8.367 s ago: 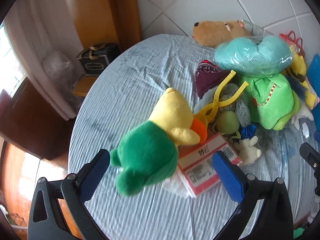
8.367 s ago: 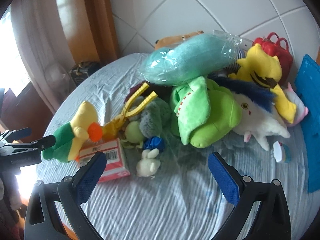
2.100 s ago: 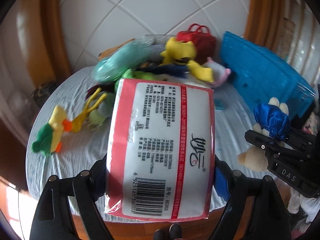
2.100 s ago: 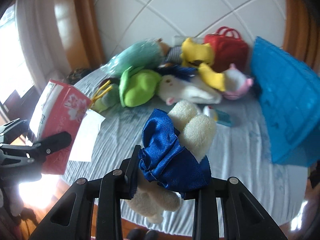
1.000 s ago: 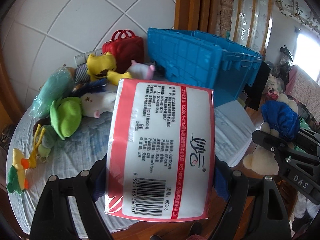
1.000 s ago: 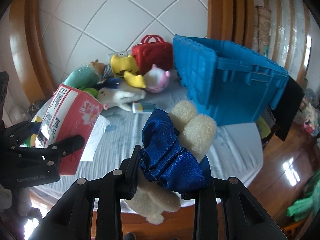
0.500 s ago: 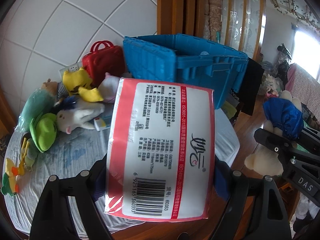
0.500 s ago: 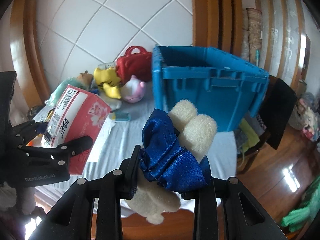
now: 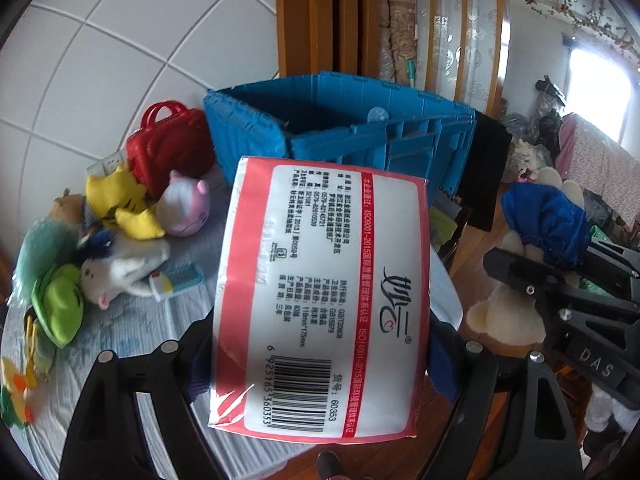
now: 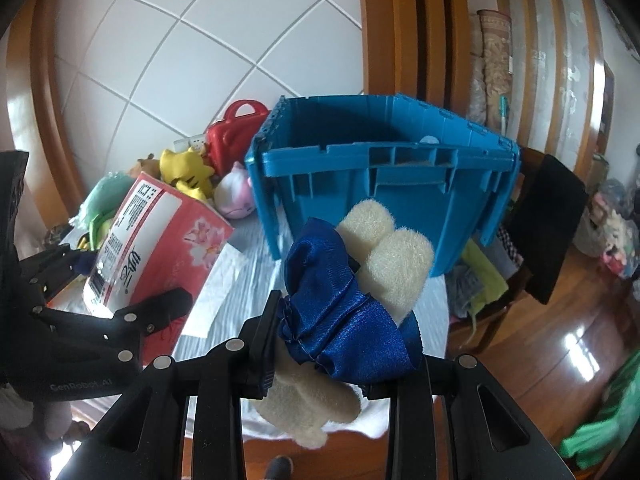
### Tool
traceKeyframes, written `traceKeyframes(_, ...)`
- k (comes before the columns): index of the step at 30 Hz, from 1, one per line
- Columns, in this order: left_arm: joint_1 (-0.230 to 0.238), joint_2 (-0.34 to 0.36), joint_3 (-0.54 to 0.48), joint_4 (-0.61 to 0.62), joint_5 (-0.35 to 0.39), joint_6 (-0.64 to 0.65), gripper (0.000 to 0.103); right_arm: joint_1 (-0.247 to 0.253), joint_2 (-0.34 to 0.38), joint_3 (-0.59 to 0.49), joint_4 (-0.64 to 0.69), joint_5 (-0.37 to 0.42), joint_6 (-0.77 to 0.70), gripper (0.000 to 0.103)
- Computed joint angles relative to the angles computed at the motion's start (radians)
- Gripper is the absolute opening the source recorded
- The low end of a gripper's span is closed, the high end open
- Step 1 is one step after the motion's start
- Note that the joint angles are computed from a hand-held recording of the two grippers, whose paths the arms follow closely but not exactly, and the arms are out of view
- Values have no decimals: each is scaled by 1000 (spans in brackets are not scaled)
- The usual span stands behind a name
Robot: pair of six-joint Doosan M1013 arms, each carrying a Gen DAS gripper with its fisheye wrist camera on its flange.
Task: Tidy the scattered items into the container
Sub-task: 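Carry the tissue pack and bunny over the blue container with both tools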
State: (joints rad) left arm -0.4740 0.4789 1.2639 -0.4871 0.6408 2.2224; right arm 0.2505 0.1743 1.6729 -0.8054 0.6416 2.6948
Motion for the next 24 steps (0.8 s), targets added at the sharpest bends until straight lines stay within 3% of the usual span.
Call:
traceKeyframes(15, -12, 130, -263, -171, 33, 114, 84, -51, 48, -111, -171, 50, 106, 30)
traceKeyframes(19, -22, 171, -348, -176, 22, 79, 84, -77, 62, -147, -184, 35, 72, 30)
traceKeyframes(24, -45, 255, -500, -78, 29, -60, 84, -142, 88, -192, -141, -42, -19, 30)
